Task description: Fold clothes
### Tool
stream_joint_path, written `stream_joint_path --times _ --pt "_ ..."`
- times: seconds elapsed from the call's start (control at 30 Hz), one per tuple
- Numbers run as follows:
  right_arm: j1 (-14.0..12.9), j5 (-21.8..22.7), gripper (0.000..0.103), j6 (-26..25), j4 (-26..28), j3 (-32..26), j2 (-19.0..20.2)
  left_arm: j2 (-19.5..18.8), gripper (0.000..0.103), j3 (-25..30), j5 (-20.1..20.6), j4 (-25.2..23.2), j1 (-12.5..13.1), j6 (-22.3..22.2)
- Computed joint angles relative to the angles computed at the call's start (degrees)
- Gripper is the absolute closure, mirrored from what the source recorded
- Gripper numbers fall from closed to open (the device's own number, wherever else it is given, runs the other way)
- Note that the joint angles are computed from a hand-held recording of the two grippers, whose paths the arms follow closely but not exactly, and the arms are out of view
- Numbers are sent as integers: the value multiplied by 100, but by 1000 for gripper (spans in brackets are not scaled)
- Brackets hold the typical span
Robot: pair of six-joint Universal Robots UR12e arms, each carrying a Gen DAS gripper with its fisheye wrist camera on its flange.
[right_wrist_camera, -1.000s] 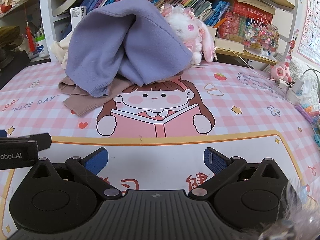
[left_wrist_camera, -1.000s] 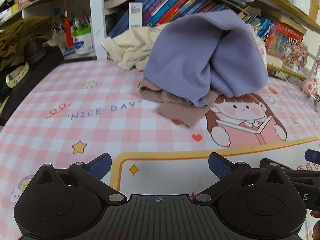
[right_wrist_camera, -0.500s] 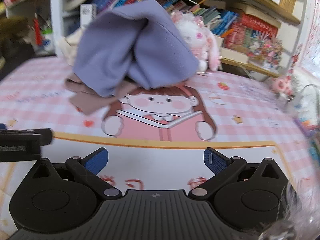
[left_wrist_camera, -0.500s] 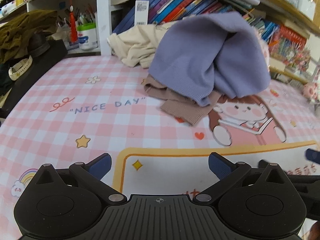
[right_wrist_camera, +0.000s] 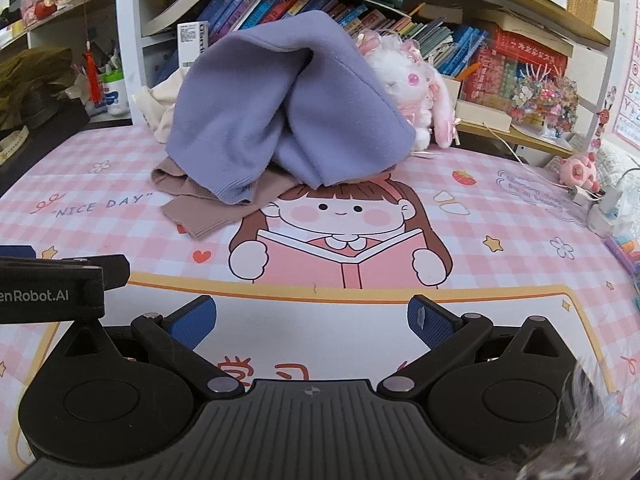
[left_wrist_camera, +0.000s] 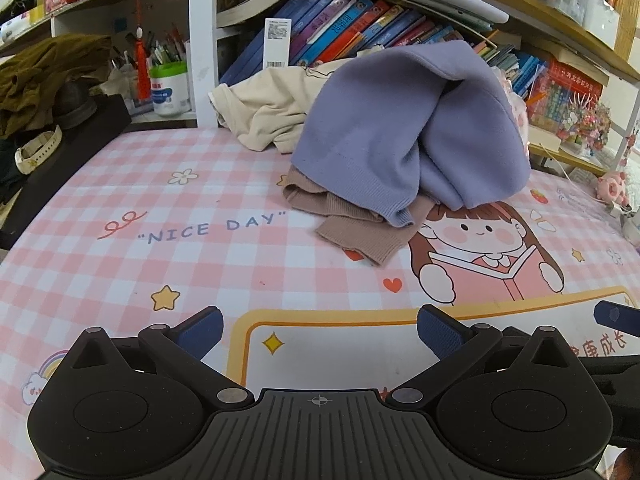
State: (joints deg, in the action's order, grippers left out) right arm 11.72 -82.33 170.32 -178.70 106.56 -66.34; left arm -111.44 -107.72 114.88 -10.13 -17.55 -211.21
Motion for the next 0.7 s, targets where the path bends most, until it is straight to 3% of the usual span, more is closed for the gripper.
stream_joint_path --times 0.3,0.43,0.7 --pt "6 -177 0 173 38 2 -12 5 0 -28 -36 59 20 12" --pt "-1 -279 0 334 11 25 -20 -7 0 -16 161 50 -15 154" --pt "-27 -226 0 371 -33 86 -48 -30 0 28 127 -62 -36 448"
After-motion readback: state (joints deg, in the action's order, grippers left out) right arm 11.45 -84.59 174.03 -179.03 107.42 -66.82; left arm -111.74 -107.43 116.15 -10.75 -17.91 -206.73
